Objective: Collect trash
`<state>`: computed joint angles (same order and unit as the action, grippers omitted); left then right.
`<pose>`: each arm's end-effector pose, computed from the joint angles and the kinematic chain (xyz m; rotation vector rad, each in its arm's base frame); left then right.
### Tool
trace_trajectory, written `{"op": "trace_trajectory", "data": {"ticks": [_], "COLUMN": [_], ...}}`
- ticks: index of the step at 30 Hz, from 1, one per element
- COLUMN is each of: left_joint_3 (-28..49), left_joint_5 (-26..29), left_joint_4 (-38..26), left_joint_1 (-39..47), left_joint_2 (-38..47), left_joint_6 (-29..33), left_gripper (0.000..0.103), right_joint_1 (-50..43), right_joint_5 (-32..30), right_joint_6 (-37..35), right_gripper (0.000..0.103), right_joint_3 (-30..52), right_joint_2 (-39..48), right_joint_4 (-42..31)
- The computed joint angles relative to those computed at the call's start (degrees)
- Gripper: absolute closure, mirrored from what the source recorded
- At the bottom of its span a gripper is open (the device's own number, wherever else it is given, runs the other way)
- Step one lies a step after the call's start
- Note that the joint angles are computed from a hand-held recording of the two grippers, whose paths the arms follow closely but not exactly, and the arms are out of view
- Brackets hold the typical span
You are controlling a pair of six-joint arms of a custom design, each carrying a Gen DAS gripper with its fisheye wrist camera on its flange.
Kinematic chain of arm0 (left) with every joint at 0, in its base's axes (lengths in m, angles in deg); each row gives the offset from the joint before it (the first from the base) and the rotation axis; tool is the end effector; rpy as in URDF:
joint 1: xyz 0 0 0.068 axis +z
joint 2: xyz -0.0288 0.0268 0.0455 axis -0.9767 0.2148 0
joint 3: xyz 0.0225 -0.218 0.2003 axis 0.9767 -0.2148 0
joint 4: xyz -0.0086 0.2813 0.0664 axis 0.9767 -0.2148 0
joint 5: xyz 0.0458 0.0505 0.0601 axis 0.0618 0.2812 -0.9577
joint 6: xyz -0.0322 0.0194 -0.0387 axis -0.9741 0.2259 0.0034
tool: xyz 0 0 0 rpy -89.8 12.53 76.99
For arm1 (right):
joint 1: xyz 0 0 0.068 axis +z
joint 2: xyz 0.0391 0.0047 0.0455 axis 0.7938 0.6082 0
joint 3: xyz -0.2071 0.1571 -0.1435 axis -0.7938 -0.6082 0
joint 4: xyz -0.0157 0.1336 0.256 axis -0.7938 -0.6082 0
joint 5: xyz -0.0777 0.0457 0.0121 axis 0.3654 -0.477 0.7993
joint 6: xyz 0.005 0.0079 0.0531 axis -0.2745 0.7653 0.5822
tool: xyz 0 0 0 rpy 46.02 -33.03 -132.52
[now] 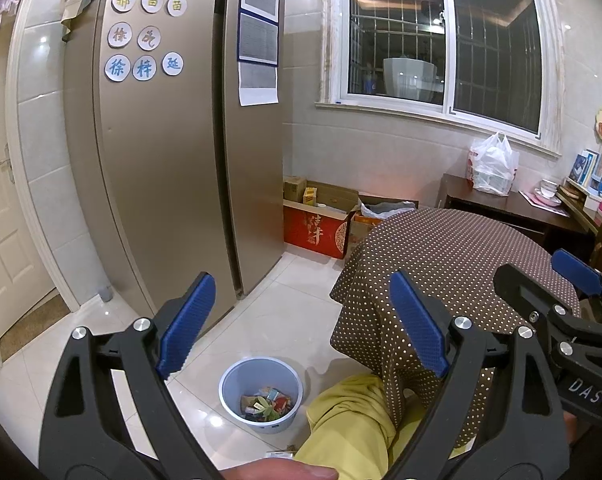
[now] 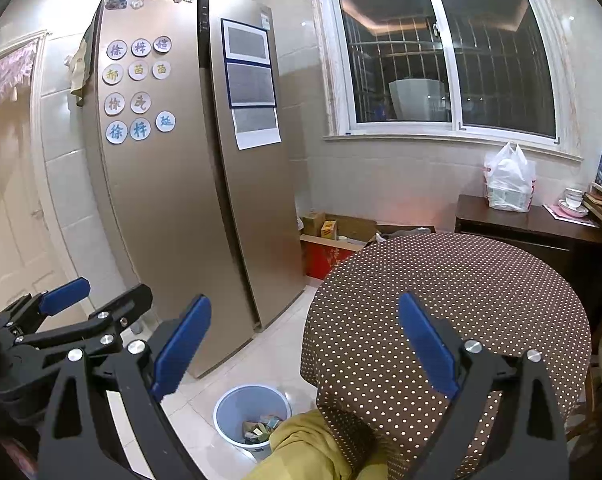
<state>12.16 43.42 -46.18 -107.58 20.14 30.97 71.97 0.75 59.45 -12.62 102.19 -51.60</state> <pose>0.2306 -0.1035 0.3411 -0.4089 1.9736 0.2390 0.2928 0.1120 0.3433 -0.4723 1.9391 0.4652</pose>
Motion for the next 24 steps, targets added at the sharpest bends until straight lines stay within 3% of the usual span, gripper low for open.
{"op": "trace_trajectory", "data": {"ticks": [24], "left_joint_3": [-0.67], "left_joint_5": [0.23], "left_joint_4": [0.55], "left_joint_1": [-0.3], "left_joint_2": [-1.03], "left_joint_6": [-0.25], "left_gripper": [0.016], "right_joint_1": [-0.95], "right_joint_5": [-1.99], "right_joint_6": [-0.71], "right_gripper": [0.01], "right_joint_3": [0.04], "right_joint_2": [-0.7], "right_joint_4": [-0.69]}}
